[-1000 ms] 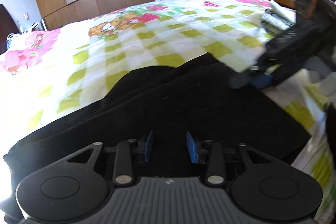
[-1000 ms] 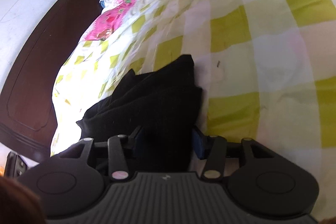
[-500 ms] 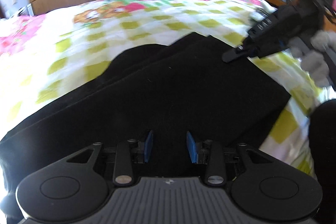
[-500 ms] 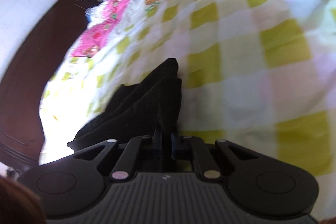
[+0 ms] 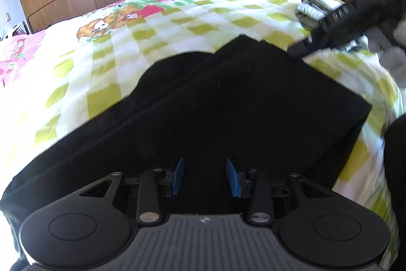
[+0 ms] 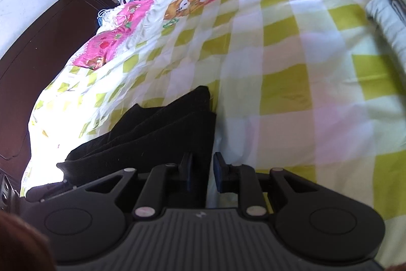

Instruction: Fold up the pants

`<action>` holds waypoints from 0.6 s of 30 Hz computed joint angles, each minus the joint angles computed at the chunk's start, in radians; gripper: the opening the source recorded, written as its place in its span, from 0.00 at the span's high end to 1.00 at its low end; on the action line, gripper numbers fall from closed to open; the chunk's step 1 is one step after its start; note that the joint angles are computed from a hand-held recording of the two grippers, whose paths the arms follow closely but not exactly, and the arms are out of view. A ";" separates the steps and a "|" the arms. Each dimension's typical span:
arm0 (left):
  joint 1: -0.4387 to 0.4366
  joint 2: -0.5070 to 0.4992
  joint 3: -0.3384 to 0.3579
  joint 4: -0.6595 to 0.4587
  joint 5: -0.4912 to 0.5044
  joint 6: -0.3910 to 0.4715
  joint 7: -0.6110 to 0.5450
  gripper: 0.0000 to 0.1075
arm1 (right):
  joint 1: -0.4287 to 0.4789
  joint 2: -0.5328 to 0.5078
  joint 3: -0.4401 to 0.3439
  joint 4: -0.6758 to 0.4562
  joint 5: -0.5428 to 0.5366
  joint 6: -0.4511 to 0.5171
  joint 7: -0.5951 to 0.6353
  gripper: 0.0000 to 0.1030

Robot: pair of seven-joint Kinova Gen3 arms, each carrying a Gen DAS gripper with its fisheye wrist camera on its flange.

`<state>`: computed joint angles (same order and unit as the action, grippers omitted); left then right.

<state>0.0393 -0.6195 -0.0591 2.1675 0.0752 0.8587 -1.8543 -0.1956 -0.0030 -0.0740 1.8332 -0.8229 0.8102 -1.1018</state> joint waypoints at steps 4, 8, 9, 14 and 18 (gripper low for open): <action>-0.001 -0.012 -0.010 0.004 0.008 0.000 0.010 0.52 | 0.006 0.040 0.007 -0.025 -0.036 0.017 0.058 0.80; 0.002 -0.011 -0.029 0.012 0.021 -0.032 0.013 0.52 | 0.018 0.122 0.011 -0.048 -0.098 0.090 0.109 0.63; 0.003 -0.003 -0.032 0.011 0.024 -0.029 0.014 0.51 | 0.046 0.137 0.000 -0.040 -0.139 0.116 0.134 0.63; -0.013 -0.005 0.008 0.034 0.003 -0.057 0.026 0.50 | 0.118 0.144 -0.048 0.030 -0.279 0.136 0.219 0.62; -0.011 -0.003 0.007 0.034 -0.006 -0.049 0.032 0.48 | 0.040 0.029 -0.072 0.074 -0.233 -0.010 0.280 0.81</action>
